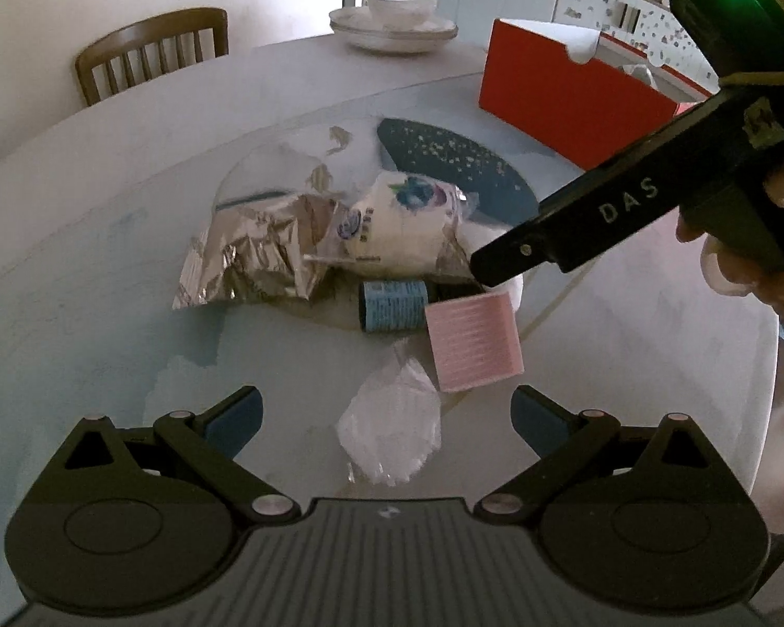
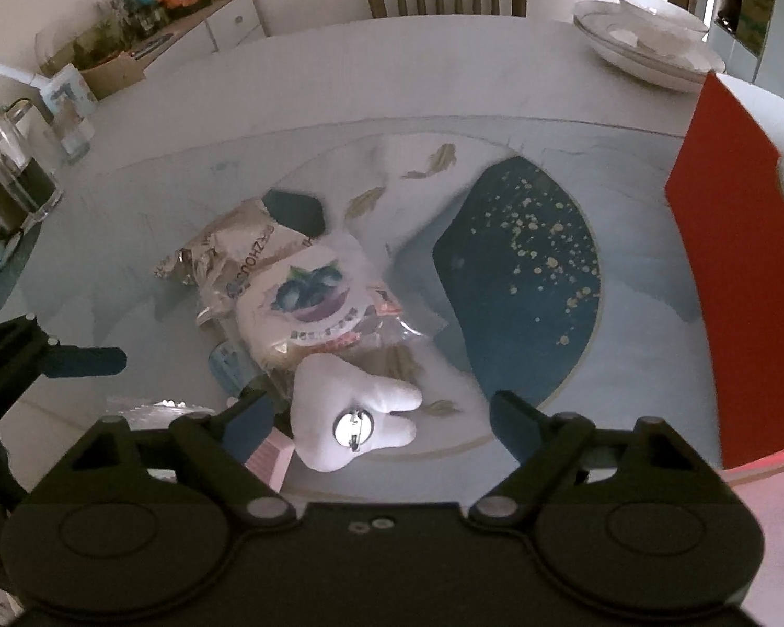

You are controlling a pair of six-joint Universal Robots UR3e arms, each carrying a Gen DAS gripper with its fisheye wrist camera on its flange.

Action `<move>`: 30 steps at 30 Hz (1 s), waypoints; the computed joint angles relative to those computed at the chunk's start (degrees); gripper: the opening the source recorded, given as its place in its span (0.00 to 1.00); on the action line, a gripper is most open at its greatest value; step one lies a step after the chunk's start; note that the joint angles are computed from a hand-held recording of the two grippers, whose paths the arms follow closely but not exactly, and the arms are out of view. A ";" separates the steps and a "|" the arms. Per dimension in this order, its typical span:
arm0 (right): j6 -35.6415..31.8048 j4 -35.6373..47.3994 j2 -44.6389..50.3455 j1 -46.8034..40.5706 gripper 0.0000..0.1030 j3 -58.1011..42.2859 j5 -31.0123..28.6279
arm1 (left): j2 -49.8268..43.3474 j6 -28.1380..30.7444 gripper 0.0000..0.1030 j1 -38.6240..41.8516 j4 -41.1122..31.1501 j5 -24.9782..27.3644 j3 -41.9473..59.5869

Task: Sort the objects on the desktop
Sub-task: 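Grasp the clear plastic bag with left tool while right tool grasps the white tooth plush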

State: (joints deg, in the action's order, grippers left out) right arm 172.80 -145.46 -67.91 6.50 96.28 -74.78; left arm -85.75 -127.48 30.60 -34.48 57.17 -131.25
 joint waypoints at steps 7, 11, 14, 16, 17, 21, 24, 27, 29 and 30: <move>-0.76 1.49 1.95 1.16 0.76 -1.20 -0.79 | -0.51 0.04 0.87 -0.07 1.60 1.30 -1.03; -1.30 0.77 2.06 1.62 0.71 -1.12 -1.48 | -0.89 -0.24 0.77 -0.10 2.02 1.80 -1.11; -1.38 0.56 2.25 1.65 0.63 -1.44 -2.01 | -0.95 -0.25 0.74 -0.36 2.98 2.06 -1.38; -1.31 0.38 2.36 1.54 0.56 -1.59 -2.35 | -0.82 -0.27 0.69 -0.47 3.99 2.27 -1.91; -1.30 0.34 2.40 1.49 0.55 -1.69 -2.59 | -0.82 -0.32 0.65 -0.72 4.73 2.57 -2.12; -1.32 0.21 2.30 1.21 0.51 -1.62 -2.96 | -0.63 0.07 0.51 -1.06 5.82 2.96 -2.48; -1.60 -0.08 1.95 0.88 0.50 -1.06 -2.91 | -0.21 0.45 0.42 -0.85 5.38 2.72 -2.56; -1.91 -0.17 1.75 0.72 0.49 -0.78 -3.30 | -0.02 0.43 0.41 -0.89 5.28 2.80 -2.60; -2.06 -0.15 1.44 0.35 0.49 -0.38 -3.39 | -0.05 0.39 0.40 -0.91 5.29 2.80 -2.59; -2.12 -0.07 1.18 0.08 0.49 -0.09 -3.31 | 0.03 0.28 0.39 -0.90 5.28 2.82 -2.63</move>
State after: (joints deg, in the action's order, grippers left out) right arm 170.68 -145.53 -66.73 6.58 96.19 -78.09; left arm -85.72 -127.20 29.70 -29.20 59.99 -133.87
